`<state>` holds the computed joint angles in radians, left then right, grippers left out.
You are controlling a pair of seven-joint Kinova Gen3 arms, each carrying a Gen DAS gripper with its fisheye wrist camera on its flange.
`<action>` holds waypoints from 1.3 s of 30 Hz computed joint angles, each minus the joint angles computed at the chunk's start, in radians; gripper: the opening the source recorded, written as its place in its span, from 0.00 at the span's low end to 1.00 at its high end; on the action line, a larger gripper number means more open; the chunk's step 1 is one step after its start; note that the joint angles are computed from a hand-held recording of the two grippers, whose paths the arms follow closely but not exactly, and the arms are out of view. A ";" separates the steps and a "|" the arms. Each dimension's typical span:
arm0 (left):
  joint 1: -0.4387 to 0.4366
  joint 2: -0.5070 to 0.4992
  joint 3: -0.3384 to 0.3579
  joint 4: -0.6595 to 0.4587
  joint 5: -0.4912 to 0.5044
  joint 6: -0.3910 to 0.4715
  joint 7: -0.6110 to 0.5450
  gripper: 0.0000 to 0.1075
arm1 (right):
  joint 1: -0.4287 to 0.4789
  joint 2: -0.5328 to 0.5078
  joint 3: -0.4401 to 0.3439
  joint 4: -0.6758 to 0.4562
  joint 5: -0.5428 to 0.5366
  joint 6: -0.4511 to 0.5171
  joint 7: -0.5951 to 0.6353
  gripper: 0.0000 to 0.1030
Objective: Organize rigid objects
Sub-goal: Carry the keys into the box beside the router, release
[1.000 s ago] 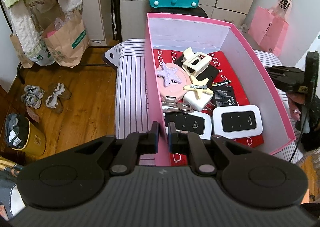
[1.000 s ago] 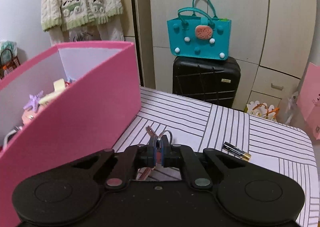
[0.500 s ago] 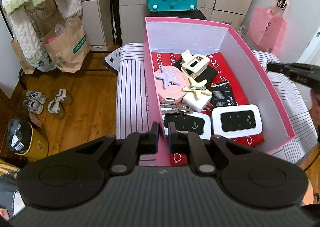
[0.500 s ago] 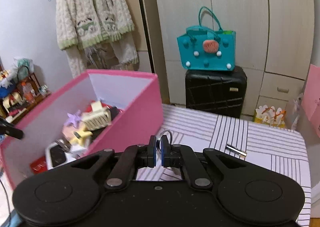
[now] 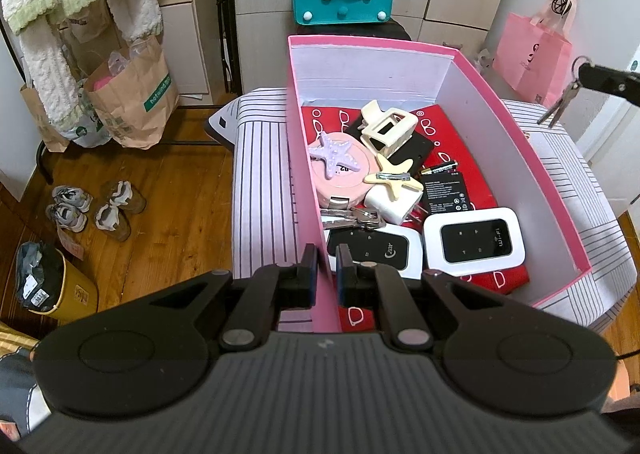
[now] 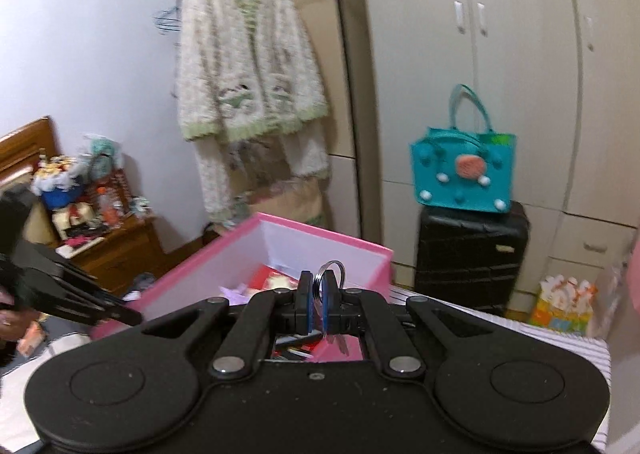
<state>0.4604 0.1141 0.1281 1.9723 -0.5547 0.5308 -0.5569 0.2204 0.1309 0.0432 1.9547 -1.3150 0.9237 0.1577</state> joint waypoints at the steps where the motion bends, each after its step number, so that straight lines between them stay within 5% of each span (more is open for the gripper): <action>1: 0.000 -0.001 -0.001 0.002 -0.001 -0.004 0.002 0.08 | -0.001 0.003 -0.002 -0.008 0.008 0.022 -0.008 0.05; 9: 0.019 0.003 -0.003 0.011 -0.057 -0.012 0.052 0.08 | -0.032 0.067 -0.039 -0.081 0.132 0.145 -0.155 0.05; 21: 0.001 0.011 0.010 -0.030 0.016 0.041 -0.061 0.08 | -0.133 0.191 -0.139 -0.140 0.309 0.093 -0.305 0.05; 25: 0.004 0.009 0.004 -0.027 0.019 0.038 -0.058 0.08 | -0.141 0.218 -0.167 -0.162 0.341 0.075 -0.330 0.13; 28: 0.000 0.005 0.002 -0.020 0.024 0.029 -0.056 0.08 | -0.136 0.196 -0.164 -0.130 0.317 0.027 -0.268 0.13; 33: -0.009 0.009 0.006 -0.033 0.051 0.041 -0.076 0.08 | -0.017 0.183 -0.160 -0.113 0.246 0.125 -0.163 0.21; 39: 0.012 0.022 0.005 -0.056 0.032 0.080 -0.061 0.08 | 0.104 0.160 -0.067 -0.054 0.121 0.192 -0.054 0.27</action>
<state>0.4719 0.1361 0.1329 1.9165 -0.5226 0.6110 -0.6176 0.3244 0.2906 -0.0242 1.9003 -1.1941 1.1153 0.1034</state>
